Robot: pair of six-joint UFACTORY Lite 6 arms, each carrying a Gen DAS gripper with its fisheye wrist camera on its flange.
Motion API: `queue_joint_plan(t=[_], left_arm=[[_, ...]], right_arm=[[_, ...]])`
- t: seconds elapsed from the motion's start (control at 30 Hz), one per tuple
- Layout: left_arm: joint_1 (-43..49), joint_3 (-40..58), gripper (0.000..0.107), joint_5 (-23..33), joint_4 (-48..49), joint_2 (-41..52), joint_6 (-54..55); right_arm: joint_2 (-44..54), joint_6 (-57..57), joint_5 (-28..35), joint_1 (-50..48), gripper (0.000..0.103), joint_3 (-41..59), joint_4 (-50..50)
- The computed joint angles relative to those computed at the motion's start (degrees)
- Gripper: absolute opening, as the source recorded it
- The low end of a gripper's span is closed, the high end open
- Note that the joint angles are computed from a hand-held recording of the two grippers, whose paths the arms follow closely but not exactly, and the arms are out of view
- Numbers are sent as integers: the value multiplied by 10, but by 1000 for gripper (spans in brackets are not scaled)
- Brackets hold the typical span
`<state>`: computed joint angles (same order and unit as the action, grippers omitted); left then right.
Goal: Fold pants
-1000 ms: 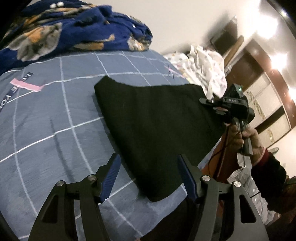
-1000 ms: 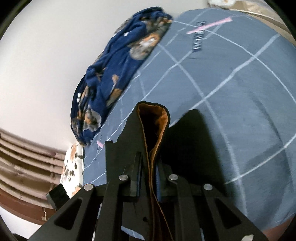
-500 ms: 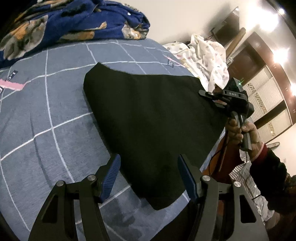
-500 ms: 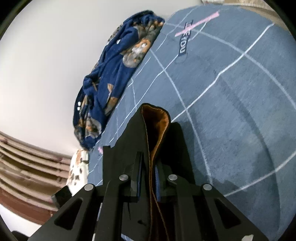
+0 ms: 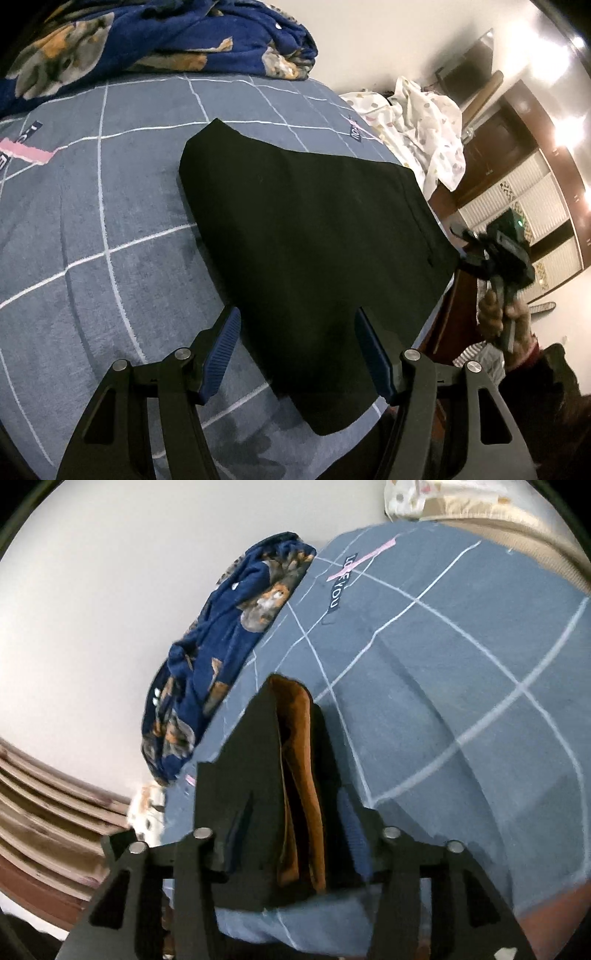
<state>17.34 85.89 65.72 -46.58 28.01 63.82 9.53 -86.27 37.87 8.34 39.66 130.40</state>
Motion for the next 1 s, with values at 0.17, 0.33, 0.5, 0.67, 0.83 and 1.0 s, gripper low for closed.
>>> queue_joint_plan(t=[0.17,0.33,0.5,0.67,0.83,1.0], left_arm=[[5,-8,65,1,-14,-1,17],[23,37,65,43,-35,38,-12],[17,100,65,52,-28,86,-57],[-3,142,65,40,-14,124,-93],[-22,147,70,29,-8,139,-90],[-33,151,83,38,-9,142,-74]], right_arm=[[-20,-13,-70,46,14,-6,24],[23,4,-19,26,13,-10,11],[16,49,-29,14,18,11,-68],[68,99,-36,-7,49,87,-153],[142,165,-30,0,50,178,-239],[198,204,5,-20,50,239,-287]])
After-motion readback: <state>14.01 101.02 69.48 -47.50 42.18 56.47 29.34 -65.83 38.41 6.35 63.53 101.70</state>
